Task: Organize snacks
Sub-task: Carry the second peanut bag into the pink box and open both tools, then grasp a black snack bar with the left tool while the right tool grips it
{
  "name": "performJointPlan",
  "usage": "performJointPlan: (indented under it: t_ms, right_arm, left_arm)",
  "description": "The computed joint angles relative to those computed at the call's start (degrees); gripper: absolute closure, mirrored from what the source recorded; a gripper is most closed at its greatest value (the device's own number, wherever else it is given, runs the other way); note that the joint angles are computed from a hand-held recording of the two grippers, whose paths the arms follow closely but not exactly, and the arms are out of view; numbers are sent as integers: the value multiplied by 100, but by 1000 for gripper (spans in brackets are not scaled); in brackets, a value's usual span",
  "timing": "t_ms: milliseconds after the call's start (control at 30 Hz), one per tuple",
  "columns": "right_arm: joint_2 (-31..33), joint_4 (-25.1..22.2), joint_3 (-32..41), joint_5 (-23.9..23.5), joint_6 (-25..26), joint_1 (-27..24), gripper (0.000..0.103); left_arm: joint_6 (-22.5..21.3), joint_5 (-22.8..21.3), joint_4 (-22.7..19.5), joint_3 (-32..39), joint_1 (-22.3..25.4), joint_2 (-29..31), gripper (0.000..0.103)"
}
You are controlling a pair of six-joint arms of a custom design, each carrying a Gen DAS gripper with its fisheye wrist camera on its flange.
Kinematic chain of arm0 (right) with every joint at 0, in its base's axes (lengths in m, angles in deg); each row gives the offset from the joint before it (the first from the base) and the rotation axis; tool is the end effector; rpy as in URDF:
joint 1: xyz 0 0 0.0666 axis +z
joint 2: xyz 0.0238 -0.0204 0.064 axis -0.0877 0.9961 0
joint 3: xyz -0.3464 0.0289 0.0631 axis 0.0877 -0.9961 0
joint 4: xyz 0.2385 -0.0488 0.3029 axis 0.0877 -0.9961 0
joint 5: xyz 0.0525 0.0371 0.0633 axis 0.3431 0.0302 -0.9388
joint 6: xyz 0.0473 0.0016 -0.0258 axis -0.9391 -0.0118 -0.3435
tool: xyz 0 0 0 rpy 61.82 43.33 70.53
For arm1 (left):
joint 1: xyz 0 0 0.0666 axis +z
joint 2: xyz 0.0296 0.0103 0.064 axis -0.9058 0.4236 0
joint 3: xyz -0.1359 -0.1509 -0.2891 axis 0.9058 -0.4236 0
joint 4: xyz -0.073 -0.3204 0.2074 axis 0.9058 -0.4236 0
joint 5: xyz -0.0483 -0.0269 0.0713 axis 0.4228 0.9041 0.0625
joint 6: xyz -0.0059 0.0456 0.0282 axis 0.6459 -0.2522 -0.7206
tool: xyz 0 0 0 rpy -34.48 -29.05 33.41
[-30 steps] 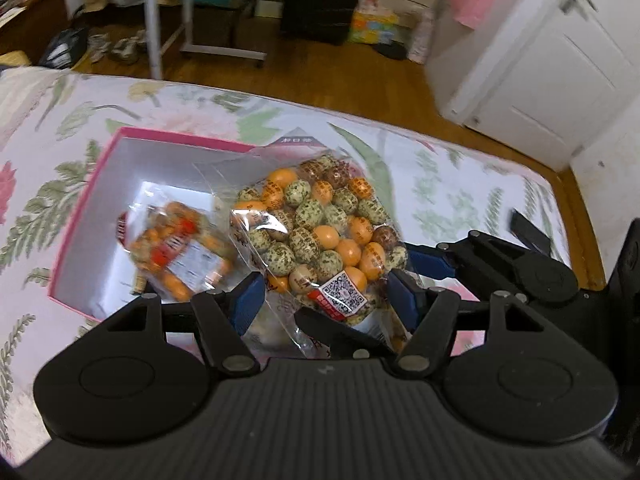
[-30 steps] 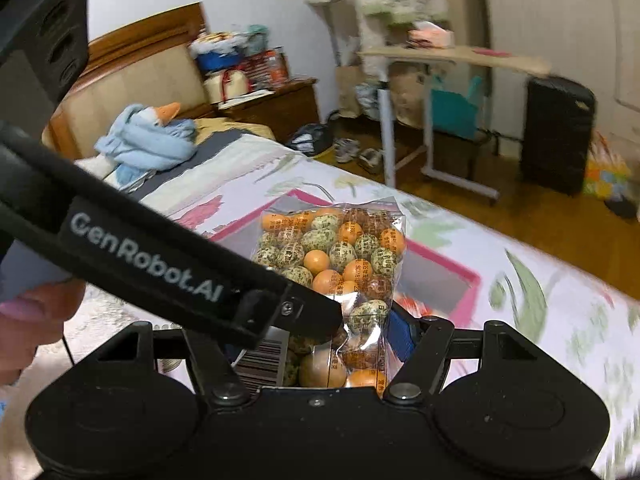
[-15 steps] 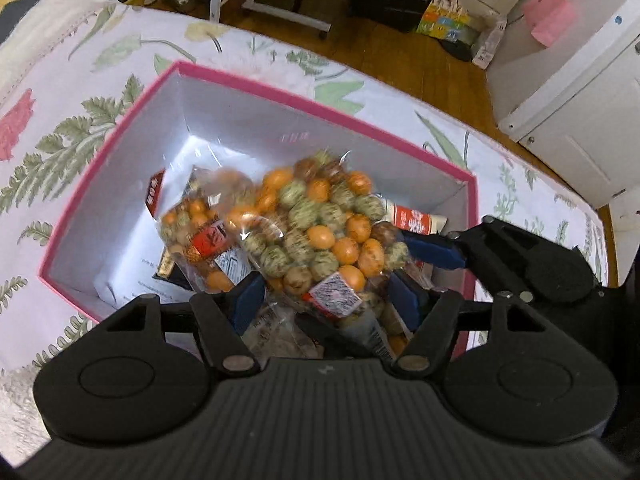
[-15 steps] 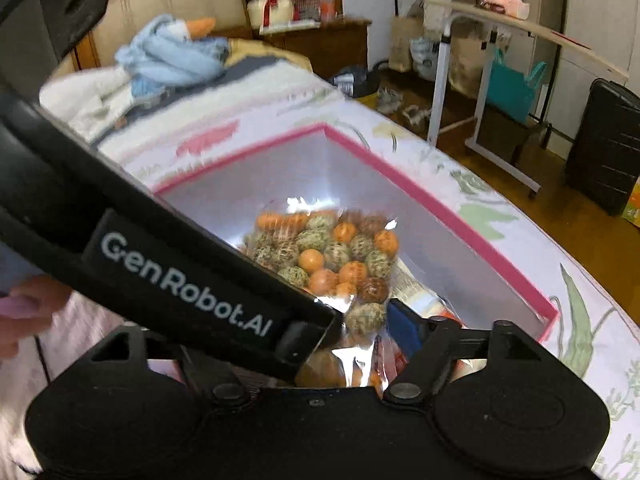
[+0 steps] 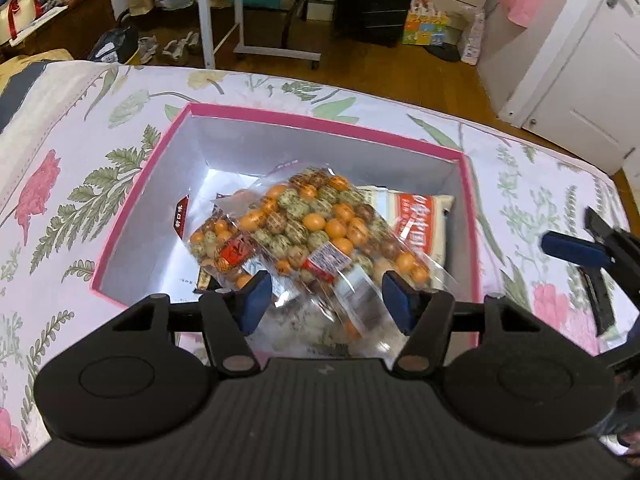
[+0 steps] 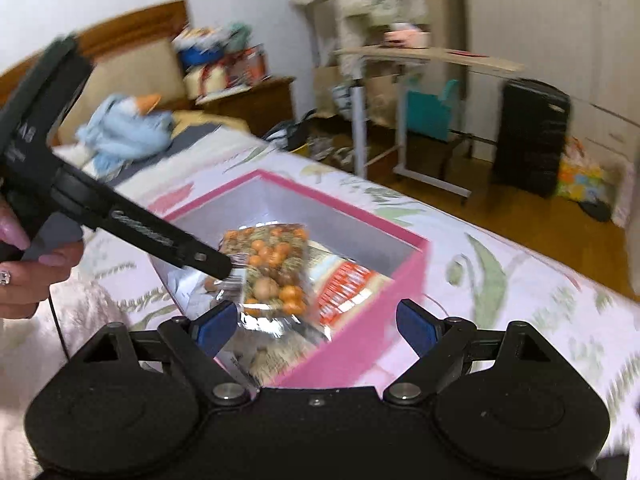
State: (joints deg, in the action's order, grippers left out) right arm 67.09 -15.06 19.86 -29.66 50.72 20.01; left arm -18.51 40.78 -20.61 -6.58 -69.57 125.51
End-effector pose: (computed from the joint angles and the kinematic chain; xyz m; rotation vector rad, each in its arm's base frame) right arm 0.3615 0.1854 0.4338 -0.8953 2.1244 0.6570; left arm 0.3237 -0.0249 0.4618 -0.3840 2.5747 -0.0917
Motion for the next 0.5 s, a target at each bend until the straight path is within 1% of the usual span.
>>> performJointPlan:
  t_ms: [100,233,300,400,500]
  right_arm:
    - [-371,-194,-193,-150,-167,-368,14]
    - [-815,-424,-424,-479,-34,-906,16]
    - [-1039,-564,-549,-638,-9,-1235,16]
    - [-1295,-724,-710,-654,118,-1670,16]
    - [-1494,-814,-856,-594,329,-2115,16]
  left_arm:
    - [-25,31,-120,91,-176,-138,43]
    - [-26,249,-224,249,-476,-280,43]
    - [30,248,-235,339,-688,-318,43]
    - [18,227,-181,454,-1125,-315,43]
    - [30,370,-85,574,-1541,-160,43]
